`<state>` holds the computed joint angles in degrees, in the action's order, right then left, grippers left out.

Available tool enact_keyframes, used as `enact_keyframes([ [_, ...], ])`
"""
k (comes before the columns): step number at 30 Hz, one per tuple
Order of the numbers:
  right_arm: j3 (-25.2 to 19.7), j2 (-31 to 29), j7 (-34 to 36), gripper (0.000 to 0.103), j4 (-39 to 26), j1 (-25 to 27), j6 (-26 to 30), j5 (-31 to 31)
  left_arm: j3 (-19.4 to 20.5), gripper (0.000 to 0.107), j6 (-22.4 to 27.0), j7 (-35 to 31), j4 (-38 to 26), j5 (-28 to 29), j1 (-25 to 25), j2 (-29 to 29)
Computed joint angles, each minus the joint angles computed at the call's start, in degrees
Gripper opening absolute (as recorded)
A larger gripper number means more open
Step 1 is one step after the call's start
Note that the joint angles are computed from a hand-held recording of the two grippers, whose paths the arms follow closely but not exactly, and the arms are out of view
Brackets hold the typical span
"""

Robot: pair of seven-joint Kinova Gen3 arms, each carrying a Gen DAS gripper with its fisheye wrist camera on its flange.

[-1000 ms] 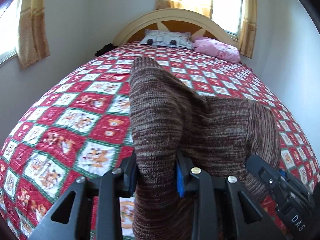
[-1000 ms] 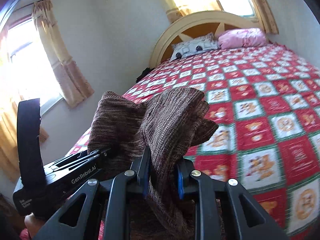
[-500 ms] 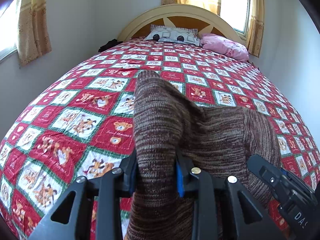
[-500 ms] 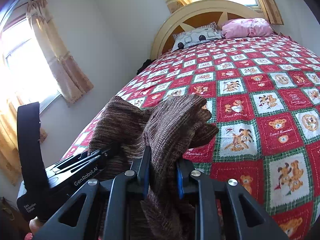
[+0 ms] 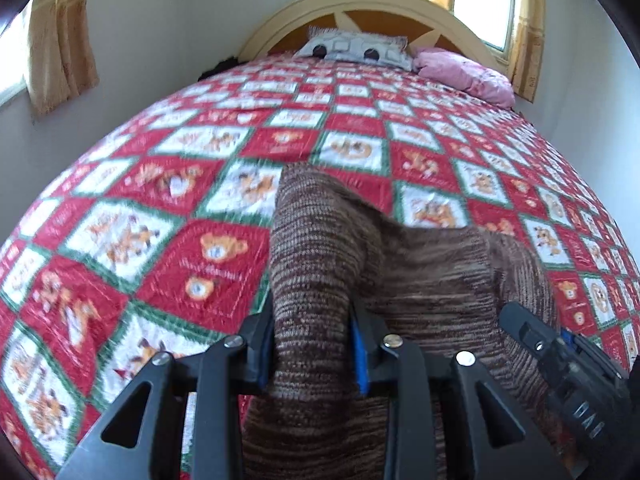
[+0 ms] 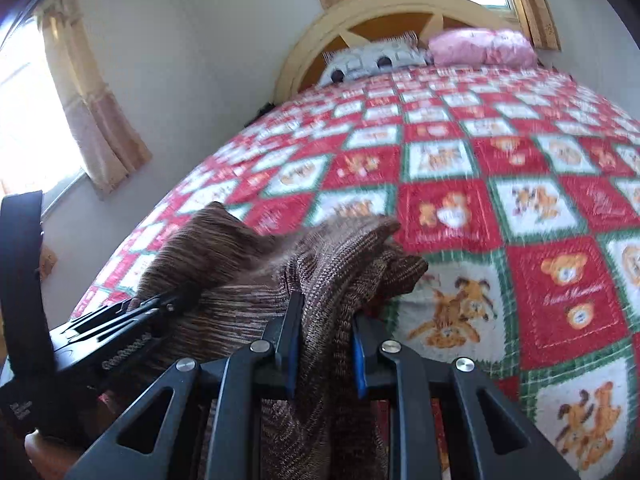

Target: Fold small clothes

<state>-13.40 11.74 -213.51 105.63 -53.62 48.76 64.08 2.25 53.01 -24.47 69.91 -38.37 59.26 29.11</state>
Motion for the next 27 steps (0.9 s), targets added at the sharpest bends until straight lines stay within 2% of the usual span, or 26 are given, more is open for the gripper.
enact_keyframes([
  [4, 0.54, -1.34, -2.84, 0.021, 3.17, 3.57, -8.32, -0.92, 0.53, 0.045, -1.24, -0.05, 0.45, 1.94, -1.39, 0.07],
  [7, 0.14, -2.38, -7.89, 0.024, 5.93, 5.46, -12.59, 1.47, 0.9, 0.065, -1.27, -0.86, 0.11, 4.56, -2.79, 0.28],
  [8, -0.8, -2.82, -10.22, 0.033, 7.12, 7.05, -14.54, 3.16, 0.04, 0.076, -1.74, -0.38, 0.47, 6.14, -2.95, 0.08],
  [9, -2.46, -3.36, -12.55, 0.037, 8.43, 9.7, -16.87, 4.41, 0.25, 0.081, -3.13, 0.34, 1.57, 7.91, -4.17, -0.51],
  [11, -5.74, -5.15, -16.93, 0.039, 10.93, 15.01, -21.53, 6.38, 2.5, 0.081, -7.35, 1.62, 5.04, 8.65, -7.09, -2.19],
  [13, -8.47, -5.89, -18.24, 0.042, 11.83, 20.32, -25.86, 7.12, 2.03, 0.081, -8.33, 2.07, 5.96, 7.98, -6.46, -2.55],
  [14, -10.3, -5.88, -17.49, 0.045, 11.75, 22.97, -26.93, 6.93, 0.63, 0.081, -7.42, 1.78, 5.27, 7.96, -4.97, -2.21],
  [17, -16.64, -4.98, -11.16, 0.059, 9.97, 30.92, -26.45, 2.69, 0.44, 0.081, -6.06, 2.09, 4.47, 7.02, -4.08, -1.76],
  [18, -18.01, -4.03, -8.83, 0.059, 9.01, 33.58, -27.54, 1.06, 0.51, 0.081, -6.38, 2.27, 4.78, 7.07, -4.16, -1.92],
  [22, -24.16, -0.88, 0.49, 0.059, 6.24, 44.2, -32.4, -5.0, 0.59, 0.081, -7.32, 2.16, 5.39, 7.31, -4.81, -2.27],
  [23, -26.69, 0.06, 2.82, 0.054, 5.26, 46.85, -32.06, -6.74, 0.34, 0.081, -6.83, 2.6, 5.28, 6.88, -4.38, -2.22],
  [24, -29.35, 1.02, 5.15, 0.033, 4.22, 49.08, -30.82, -7.8, 0.06, 0.082, -6.25, 3.19, 5.04, 6.43, -3.98, -2.06],
  [26, -34.66, 4.24, 9.81, 0.026, 0.75, 51.88, -26.79, -7.53, -0.6, 0.082, -3.0, 6.73, 4.08, 3.79, -2.29, -1.51],
  [27, -37.31, 5.26, 12.14, 0.024, -0.57, 52.99, -24.46, -6.2, -2.5, 0.085, -0.67, 9.06, 3.35, 2.95, -0.26, -1.08],
])
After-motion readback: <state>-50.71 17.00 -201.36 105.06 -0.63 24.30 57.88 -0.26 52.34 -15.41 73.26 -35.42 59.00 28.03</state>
